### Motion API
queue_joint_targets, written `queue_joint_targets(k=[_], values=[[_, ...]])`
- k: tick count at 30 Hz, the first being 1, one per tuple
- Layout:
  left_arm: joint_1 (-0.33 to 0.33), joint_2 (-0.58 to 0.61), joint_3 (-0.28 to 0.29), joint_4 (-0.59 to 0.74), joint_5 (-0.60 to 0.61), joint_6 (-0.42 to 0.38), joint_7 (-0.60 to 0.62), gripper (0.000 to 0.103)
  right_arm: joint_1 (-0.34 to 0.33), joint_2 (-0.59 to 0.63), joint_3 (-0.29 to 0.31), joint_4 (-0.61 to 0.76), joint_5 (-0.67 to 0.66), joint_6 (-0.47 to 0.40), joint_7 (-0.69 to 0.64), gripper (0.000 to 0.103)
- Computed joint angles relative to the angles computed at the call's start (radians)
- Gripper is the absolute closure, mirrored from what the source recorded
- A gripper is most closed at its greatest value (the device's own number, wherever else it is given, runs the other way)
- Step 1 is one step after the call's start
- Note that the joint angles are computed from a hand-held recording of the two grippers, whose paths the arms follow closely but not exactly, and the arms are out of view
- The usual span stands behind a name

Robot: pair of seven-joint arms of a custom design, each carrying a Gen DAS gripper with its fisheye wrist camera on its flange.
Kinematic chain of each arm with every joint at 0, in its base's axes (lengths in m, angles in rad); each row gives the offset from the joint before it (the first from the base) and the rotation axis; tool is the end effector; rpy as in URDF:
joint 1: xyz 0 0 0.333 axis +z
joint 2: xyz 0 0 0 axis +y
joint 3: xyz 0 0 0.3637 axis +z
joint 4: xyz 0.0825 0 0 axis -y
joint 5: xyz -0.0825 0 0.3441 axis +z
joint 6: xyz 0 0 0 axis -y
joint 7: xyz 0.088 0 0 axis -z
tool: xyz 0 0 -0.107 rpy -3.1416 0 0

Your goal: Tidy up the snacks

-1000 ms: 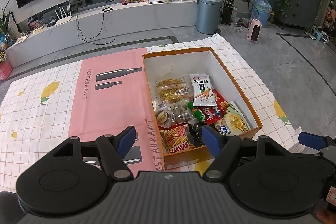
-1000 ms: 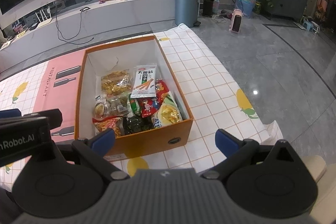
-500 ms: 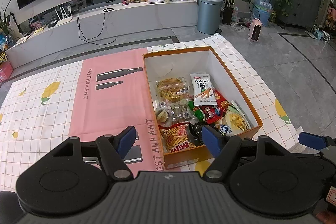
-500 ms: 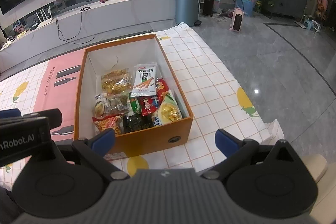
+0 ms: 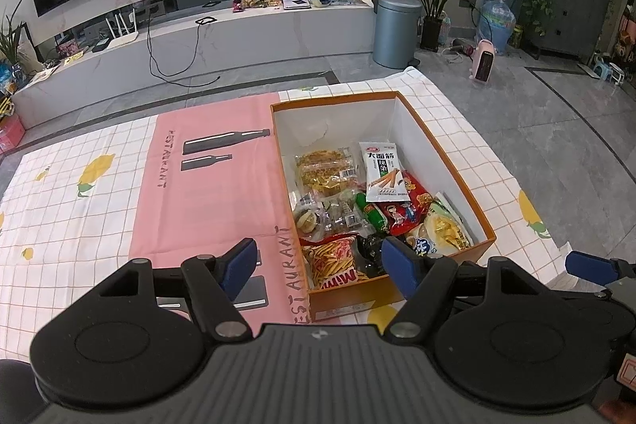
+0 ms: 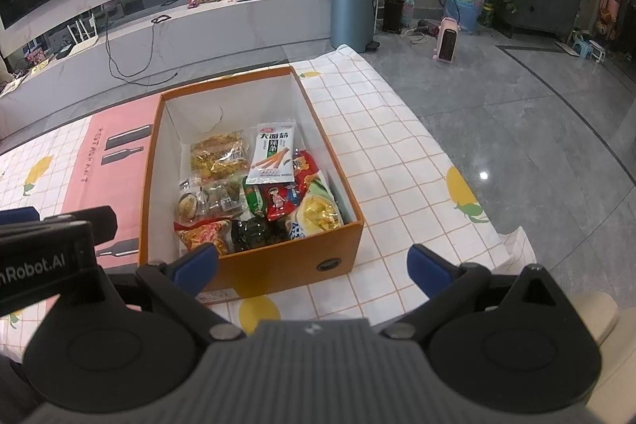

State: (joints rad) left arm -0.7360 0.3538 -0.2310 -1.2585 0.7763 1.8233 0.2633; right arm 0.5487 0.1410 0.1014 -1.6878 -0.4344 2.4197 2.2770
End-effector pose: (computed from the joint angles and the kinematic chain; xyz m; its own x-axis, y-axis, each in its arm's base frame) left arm 0.4480 -0.4880 0.6511 0.2500 -0.9682 -0.0127 -0.7287 -0.1795 -0.6609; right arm 0.4970 0.3693 0.6344 0.1859 -0.9823 -0.0212 -0.7637 -0.1309 -0.6321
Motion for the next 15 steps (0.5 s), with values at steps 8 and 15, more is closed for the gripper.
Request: queue_joint_targets(k=[8,15], values=[[-0.004,0.002,-0.001,0.004,0.001,-0.005,-0.002,0.019,0.003,-0.003,0.001,0.002,-0.008,-0.008,0.004,0.004],[-0.005,0.0,-0.001,0.003,0.0,-0.005,-0.003,0.019,0.002,-0.005,0.005,0.001,0.004,-0.011,-0.001,0.004]])
